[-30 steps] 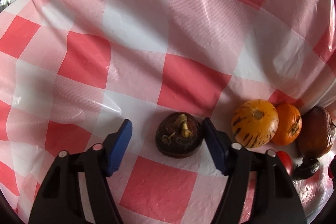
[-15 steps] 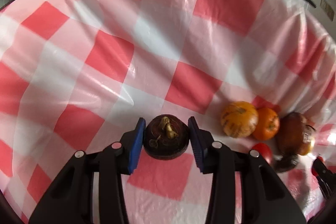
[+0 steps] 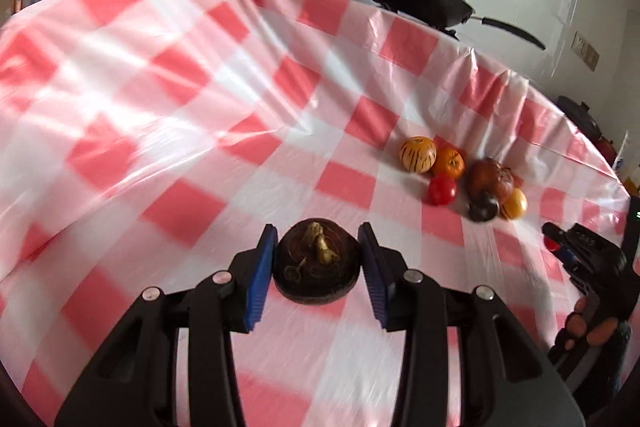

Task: Organize fruits
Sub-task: 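Carry the tomato and dark fruit into the white box and release both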

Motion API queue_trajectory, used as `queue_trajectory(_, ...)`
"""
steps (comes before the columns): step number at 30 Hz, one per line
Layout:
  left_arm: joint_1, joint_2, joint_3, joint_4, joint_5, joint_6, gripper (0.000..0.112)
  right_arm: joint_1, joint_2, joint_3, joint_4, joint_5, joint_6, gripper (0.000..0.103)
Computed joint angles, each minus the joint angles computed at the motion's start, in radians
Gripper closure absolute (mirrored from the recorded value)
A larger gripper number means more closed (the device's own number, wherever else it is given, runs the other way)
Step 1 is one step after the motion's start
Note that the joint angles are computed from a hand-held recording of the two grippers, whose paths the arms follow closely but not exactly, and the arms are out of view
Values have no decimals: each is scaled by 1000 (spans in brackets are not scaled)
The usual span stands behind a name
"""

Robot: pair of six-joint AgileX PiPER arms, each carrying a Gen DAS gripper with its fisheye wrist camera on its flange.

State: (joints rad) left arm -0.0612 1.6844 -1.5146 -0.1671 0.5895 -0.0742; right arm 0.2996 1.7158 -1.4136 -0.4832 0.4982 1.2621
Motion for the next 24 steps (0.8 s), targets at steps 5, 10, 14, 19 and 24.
queue_trajectory(5,67,-177,201,-69,-53,130,70,178,-83,66,-114,67,123,72)
queue_trajectory(10,172,-339,355,-180,-48,324,70,396,-90,24,-173,196,188,72)
queue_trajectory(14,313,-423,425,-317,27,535,70,547,-62,-9,-168,244,248,72)
queue_trajectory(19,542,-493,491,-468,127,797,70,691,35,-114,-142,272,221,72)
queue_trajectory(24,766,-499,513,-576,238,983,70,789,128,-254,-113,327,133,72)
